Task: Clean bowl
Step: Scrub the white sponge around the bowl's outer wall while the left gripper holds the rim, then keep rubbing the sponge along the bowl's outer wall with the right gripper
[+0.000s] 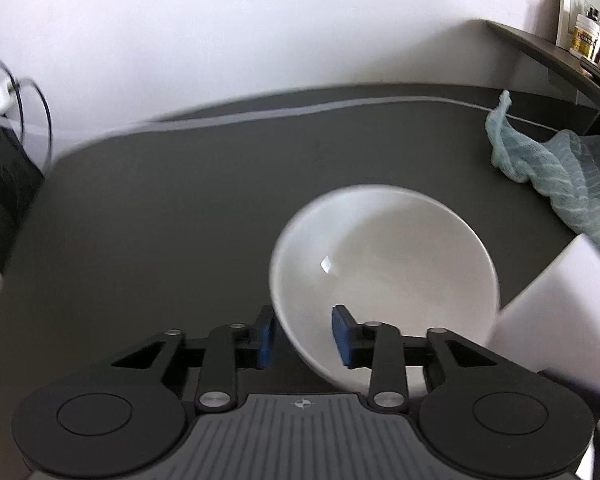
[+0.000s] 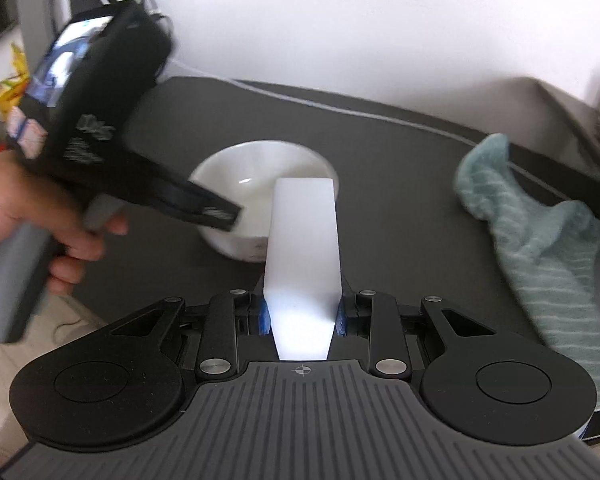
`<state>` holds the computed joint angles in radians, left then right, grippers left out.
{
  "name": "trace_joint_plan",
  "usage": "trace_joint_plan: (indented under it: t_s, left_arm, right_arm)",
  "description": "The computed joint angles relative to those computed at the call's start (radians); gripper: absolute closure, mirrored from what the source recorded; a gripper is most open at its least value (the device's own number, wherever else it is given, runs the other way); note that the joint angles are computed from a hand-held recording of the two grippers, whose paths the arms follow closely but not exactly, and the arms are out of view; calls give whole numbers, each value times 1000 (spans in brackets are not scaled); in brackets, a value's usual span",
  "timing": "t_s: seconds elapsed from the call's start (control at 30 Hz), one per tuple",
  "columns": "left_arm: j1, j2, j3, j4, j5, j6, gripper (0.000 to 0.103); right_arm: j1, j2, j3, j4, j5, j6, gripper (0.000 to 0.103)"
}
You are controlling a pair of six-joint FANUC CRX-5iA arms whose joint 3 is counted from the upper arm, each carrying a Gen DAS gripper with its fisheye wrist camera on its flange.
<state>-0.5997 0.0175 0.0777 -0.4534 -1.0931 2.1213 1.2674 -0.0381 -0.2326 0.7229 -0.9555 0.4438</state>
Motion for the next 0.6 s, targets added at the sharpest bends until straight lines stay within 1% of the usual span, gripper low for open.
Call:
trace_joint_plan:
  t_s: [0.03, 0.1, 0.13, 0.17, 0.2, 0.23, 0.27, 0.3, 0.43, 0.5, 0.6]
  left_arm:
    - [7, 7, 8, -5, 2, -15, 65]
    - [52, 15, -1, 58, 39, -88, 59]
    - [72, 14, -13, 96, 62, -125, 59]
    - [87, 15, -21, 124, 79, -158, 59]
    - [94, 12, -32, 149, 91, -177, 66]
    - [96, 7, -40, 163, 98, -177, 73]
    - [97, 2, -47, 175, 103, -176, 76]
    - [90, 2, -43, 168, 93, -165, 78]
    - [64, -9, -47, 144, 75, -122, 81]
    - [46, -13, -44, 122, 56, -93, 81]
    - [41, -20, -51, 117, 57, -86, 81]
  right_arm:
    - [-7, -1, 0, 8, 1, -12, 73]
    - [-24, 4, 1, 19, 8, -17, 73]
    - [-34, 9, 4, 23, 12, -16, 73]
    - [-46, 17, 10, 28, 16, -15, 73]
    - [-56, 25, 15, 32, 20, -15, 73]
    - [-64, 31, 19, 37, 23, -14, 73]
    - [-74, 42, 26, 39, 27, -12, 73]
    - [-83, 52, 33, 37, 33, -8, 73]
    - [-105, 89, 52, 36, 47, 6, 72]
    - [-101, 97, 47, 66, 38, -10, 72]
    - [-79, 91, 48, 66, 11, 2, 72]
